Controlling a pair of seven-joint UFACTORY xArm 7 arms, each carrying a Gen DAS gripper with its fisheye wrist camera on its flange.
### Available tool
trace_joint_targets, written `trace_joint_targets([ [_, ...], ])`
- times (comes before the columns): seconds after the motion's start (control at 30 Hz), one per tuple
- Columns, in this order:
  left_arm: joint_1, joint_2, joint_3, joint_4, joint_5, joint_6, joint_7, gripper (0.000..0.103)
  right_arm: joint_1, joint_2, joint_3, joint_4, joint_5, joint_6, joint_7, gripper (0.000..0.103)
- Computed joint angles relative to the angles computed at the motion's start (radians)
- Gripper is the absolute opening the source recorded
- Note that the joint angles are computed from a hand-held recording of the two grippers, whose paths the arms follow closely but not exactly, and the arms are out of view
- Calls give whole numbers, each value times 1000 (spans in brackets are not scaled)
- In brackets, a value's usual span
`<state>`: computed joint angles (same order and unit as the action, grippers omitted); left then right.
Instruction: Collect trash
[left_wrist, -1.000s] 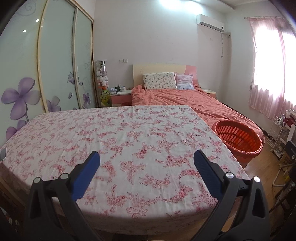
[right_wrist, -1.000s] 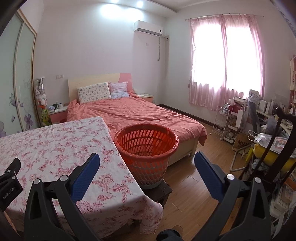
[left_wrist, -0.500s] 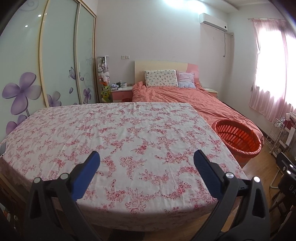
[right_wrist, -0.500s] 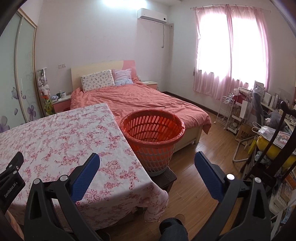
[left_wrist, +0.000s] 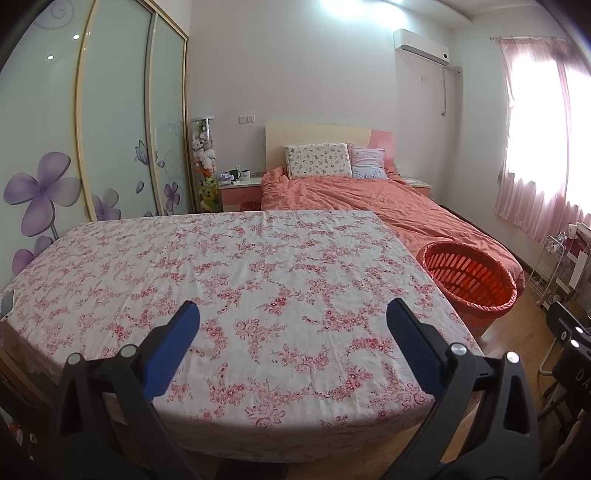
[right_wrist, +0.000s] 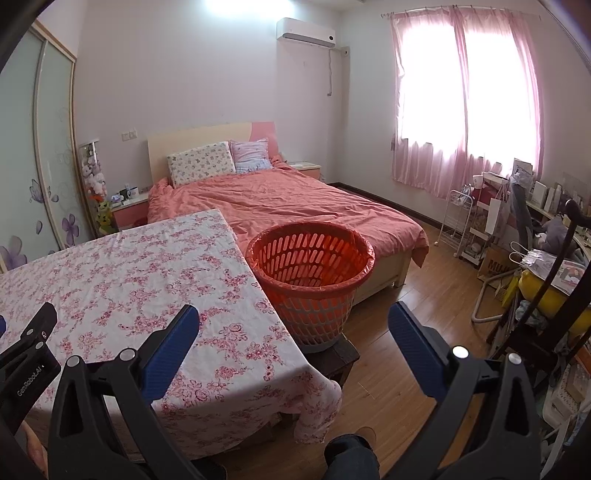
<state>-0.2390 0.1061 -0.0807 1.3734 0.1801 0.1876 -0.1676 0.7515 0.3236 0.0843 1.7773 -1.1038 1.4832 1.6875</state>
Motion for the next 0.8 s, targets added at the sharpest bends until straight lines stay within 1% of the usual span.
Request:
trace_joint_targets([
  [0.23, -6, -6, -2, 3, 15, -6, 3, 99, -1, -5, 2, -6, 0, 2, 5, 101],
  [0.4, 1, -1, -24, 18, -50, 8, 66, 99, -3, -8, 4, -8, 6, 4, 14, 101],
  [0.53, -3, 5, -29, 29, -81, 11, 98, 99, -6, -11, 5, -9, 9, 6, 16, 101],
  [0.67, -9, 16, -32, 43, -99, 20, 115, 99, -9, -16, 5, -14, 6, 9, 16, 101],
  [0.8, -17, 23, -27, 52, -95, 23, 113, 99, -13, -16, 6, -13, 7, 13, 18, 101],
])
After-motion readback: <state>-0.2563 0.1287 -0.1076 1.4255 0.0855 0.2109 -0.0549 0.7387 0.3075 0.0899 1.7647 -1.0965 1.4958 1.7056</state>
